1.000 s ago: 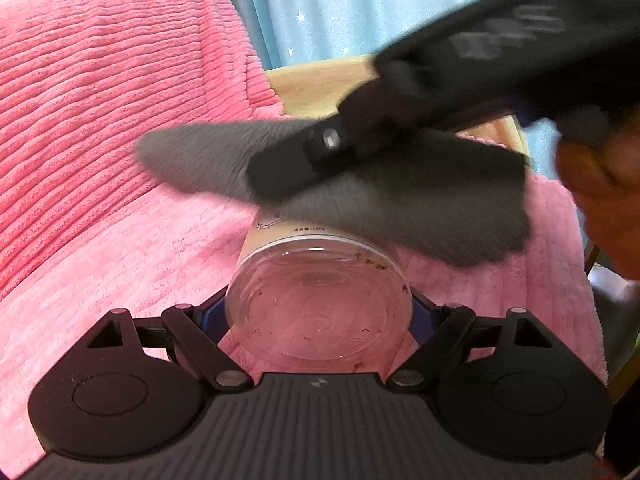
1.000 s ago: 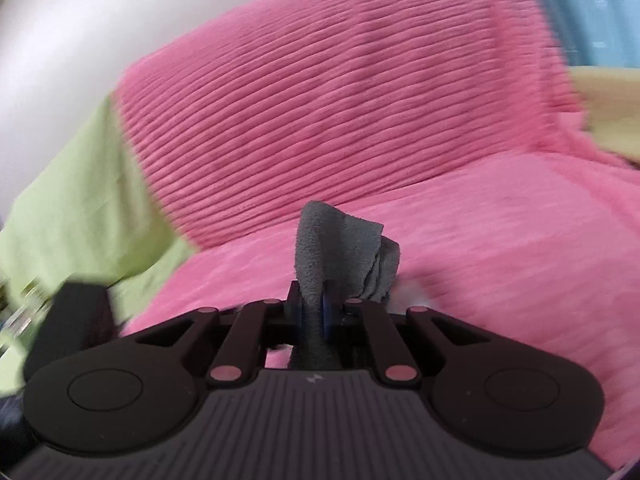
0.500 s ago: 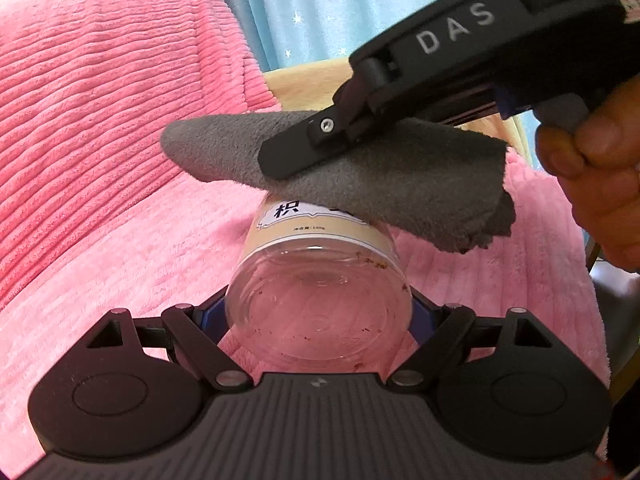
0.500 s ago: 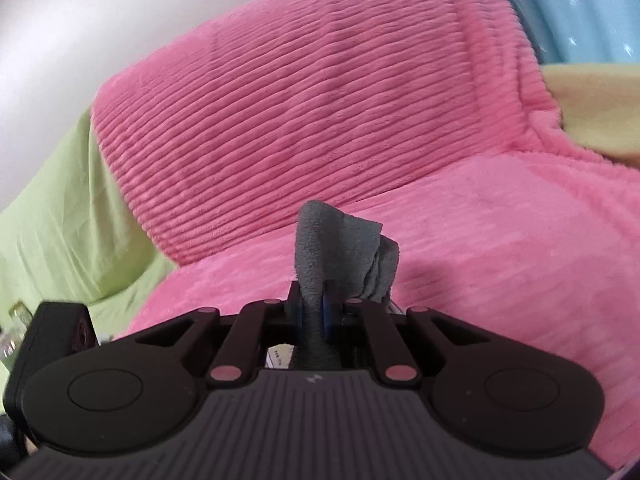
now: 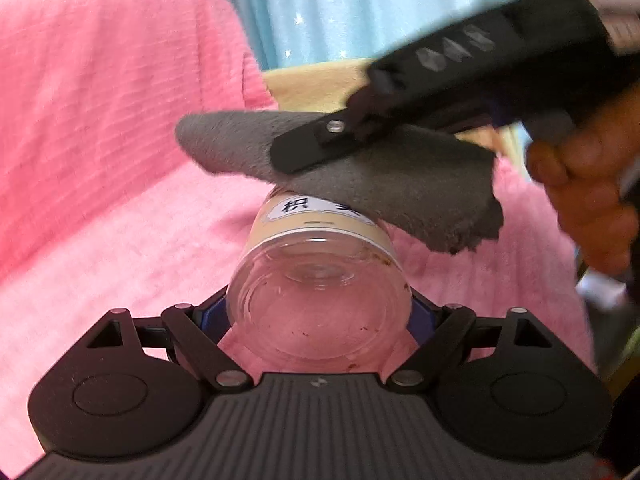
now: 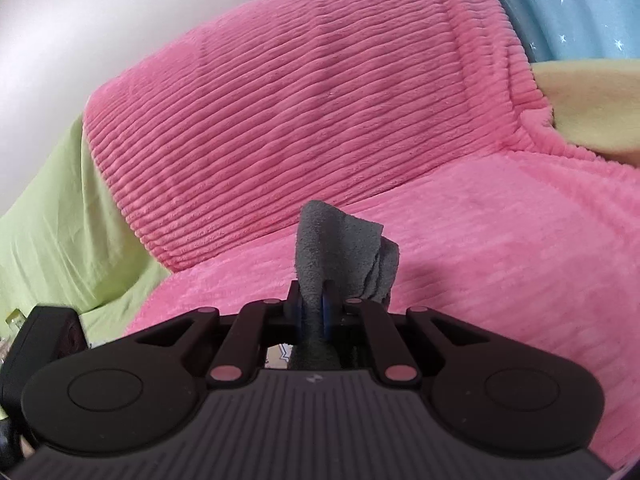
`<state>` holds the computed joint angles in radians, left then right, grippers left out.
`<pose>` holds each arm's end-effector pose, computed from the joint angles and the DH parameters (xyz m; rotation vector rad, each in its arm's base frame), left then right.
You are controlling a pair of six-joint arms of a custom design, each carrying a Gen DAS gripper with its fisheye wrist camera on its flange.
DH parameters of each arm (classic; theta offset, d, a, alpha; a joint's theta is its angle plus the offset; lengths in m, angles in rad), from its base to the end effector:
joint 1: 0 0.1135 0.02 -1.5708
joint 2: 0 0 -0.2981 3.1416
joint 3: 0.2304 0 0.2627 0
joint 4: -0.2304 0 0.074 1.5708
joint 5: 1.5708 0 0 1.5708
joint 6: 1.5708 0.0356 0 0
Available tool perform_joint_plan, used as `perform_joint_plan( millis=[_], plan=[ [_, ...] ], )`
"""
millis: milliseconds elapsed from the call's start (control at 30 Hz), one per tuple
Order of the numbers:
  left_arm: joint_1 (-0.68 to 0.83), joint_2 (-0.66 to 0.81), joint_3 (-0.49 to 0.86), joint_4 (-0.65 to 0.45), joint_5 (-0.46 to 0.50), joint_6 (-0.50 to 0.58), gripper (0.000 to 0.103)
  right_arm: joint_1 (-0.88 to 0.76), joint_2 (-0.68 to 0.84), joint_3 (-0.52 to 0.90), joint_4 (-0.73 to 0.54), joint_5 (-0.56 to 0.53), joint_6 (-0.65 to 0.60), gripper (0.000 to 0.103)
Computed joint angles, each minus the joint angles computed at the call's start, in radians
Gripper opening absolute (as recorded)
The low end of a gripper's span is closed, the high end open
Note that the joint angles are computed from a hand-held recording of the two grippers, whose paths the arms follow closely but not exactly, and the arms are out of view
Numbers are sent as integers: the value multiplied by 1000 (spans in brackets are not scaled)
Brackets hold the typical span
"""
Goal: Clean container
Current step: 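Wipe the jar's labelled side with the grey cloth in the right tool while the left tool holds it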
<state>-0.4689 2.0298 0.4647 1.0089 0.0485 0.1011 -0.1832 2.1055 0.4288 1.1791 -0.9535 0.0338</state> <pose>0.2727 -0.1401 0.0675 0.6287 2.0435 -0.2683 0.2881 -0.0239 0.0642 -0.3668 1.9120 0.8759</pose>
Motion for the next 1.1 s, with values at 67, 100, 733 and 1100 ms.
perform_joint_plan(
  millis=[67,100,733,1100],
  plan=[
    [31,-1,9,-23,61,-47,86,8,-4,-9,9,13,-12,6],
    [34,-1,9,-23,67,-55,85,8,1,-9,16,12,-7,6],
    [-107,63,4,83,-242,222,85,-13,-18,-2,-65,-74,-48,7],
    [-89,57,15,64,-203,196,85,-9,-10,7,-35,-34,-19,6]
  ],
)
